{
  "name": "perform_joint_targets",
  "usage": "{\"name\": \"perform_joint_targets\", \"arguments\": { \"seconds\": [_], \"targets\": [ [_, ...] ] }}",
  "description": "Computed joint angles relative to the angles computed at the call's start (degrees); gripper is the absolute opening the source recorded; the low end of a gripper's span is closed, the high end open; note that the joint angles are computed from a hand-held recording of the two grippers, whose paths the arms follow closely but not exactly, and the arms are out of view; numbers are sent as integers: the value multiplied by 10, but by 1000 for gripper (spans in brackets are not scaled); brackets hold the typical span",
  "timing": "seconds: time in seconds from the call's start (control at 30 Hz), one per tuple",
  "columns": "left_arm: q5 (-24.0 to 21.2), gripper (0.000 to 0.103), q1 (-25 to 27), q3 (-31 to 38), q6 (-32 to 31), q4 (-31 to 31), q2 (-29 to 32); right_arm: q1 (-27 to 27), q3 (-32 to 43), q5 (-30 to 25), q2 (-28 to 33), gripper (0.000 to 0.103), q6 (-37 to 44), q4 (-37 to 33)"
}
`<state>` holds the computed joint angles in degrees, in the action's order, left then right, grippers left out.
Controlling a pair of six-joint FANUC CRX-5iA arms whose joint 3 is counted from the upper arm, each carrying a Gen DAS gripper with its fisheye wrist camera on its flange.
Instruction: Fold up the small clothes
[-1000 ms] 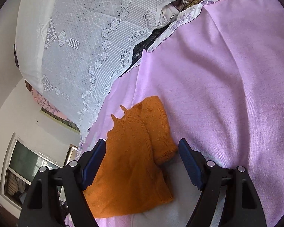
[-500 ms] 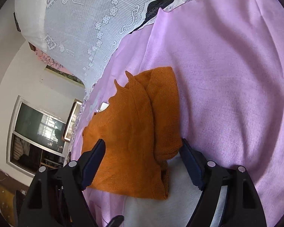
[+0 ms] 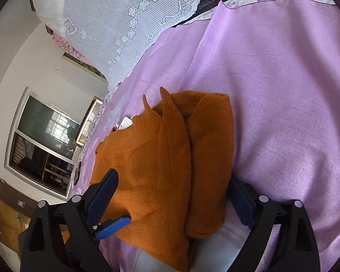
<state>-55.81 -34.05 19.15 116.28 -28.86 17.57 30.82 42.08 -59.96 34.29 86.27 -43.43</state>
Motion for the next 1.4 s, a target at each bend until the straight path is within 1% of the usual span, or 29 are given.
{"name": "perform_joint_targets", "arguments": {
  "seconds": [0.07,0.1,0.13,0.17,0.2,0.23,0.3,0.33,0.4,0.5,0.57,0.63,0.7,0.73,0.83,0.87,0.9,0.93,0.97,1.0,1.03,1.07,1.1,1.17,1.2,1.23,1.3,1.37,1.4],
  "targets": [
    [-3,94,0,3,-3,1,3,10,-13,17,-8,94,0,20],
    [-2,94,-1,4,-3,-1,3,13,-16,21,-10,92,0,29],
    [1,93,-3,1,-3,-3,2,15,-18,23,-11,83,-5,39],
    [8,87,-3,-3,-6,-2,-1,20,-18,24,-12,77,-15,56],
    [11,82,-4,-6,-6,-3,-3,21,-18,23,-11,66,-21,69],
    [12,82,-4,-9,-5,-2,-5,18,-18,22,-10,58,-23,69],
    [17,82,-2,-13,-6,3,-8,7,-21,21,-10,48,-29,49],
    [19,82,-2,-15,-6,4,-9,2,-23,22,-10,47,-30,40],
    [20,79,-3,-11,-6,2,-7,3,-25,23,-12,49,-26,38],
    [52,78,-2,-33,-16,5,-24,6,-13,6,-10,49,-14,28],
    [51,78,-5,-32,-22,5,-22,9,-7,1,-7,52,-11,33],
    [45,78,4,-28,-37,29,-15,3,-3,-6,-1,52,-10,16],
    [53,77,15,-34,-37,48,-18,-11,-4,-7,0,52,-5,-20],
    [55,77,18,-36,-34,53,-18,-13,-2,-9,1,49,-5,-25],
    [50,75,17,-31,-33,48,-16,-1,-5,-1,3,47,-14,10],
    [48,73,15,-30,-32,43,-15,6,-7,3,1,46,-15,26],
    [48,68,13,-30,-31,40,-15,12,-11,8,-2,44,-21,41],
    [51,66,18,-27,-36,43,-13,16,-14,14,-5,36,-24,51],
    [55,59,19,-30,-32,43,-15,20,-23,27,-11,31,-31,62],
    [64,54,24,-37,-33,51,-20,22,-30,37,-17,22,-29,64],
    [77,51,32,-47,-36,63,-26,23,-36,45,-23,21,-25,62],
    [87,43,35,-56,-33,69,-32,25,-41,55,-29,20,-22,64],
    [100,37,41,-68,-32,77,-39,28,-45,63,-34,20,-21,68],
    [124,30,53,-87,-43,101,-50,37,-46,68,-34,20,-22,94],
    [129,29,60,-92,-53,114,-50,41,-40,60,-28,22,-27,109],
    [132,29,65,-95,-61,124,-49,39,-34,50,-21,25,-34,108],
    [136,29,71,-100,-70,135,-51,22,-23,31,-8,27,-37,67],
    [141,29,75,-105,-75,144,-53,5,-17,18,-3,35,-27,22],
    [136,28,66,-95,-64,138,-47,0,-18,17,-3,39,-23,3]
  ]
}}
